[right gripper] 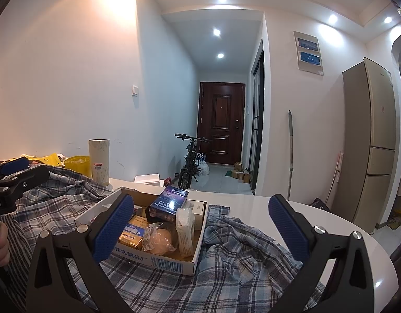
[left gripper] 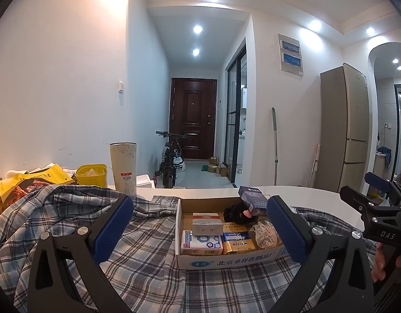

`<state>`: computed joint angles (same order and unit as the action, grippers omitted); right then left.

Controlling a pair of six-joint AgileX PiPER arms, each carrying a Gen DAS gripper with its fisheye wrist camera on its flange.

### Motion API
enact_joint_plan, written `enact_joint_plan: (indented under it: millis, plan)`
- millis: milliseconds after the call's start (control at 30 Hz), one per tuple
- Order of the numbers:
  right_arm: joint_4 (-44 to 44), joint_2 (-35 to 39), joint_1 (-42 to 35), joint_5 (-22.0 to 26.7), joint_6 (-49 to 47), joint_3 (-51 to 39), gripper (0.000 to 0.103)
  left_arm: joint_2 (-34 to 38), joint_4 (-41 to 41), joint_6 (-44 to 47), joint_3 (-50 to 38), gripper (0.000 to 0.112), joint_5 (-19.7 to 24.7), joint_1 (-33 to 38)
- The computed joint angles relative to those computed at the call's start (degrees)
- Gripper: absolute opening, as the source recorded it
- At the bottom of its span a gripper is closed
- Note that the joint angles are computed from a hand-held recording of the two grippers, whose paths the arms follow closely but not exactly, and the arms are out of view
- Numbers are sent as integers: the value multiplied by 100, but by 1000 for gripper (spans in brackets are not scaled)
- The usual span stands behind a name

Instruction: Organize objects

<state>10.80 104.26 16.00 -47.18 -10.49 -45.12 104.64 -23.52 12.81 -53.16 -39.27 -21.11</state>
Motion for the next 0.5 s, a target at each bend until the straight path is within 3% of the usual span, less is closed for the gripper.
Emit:
enact_joint_plan:
  millis: [500]
  plan:
    - [0, -5, 7, 68, -11, -21, 103, -6, -46, 179, 68, 103, -172, -70]
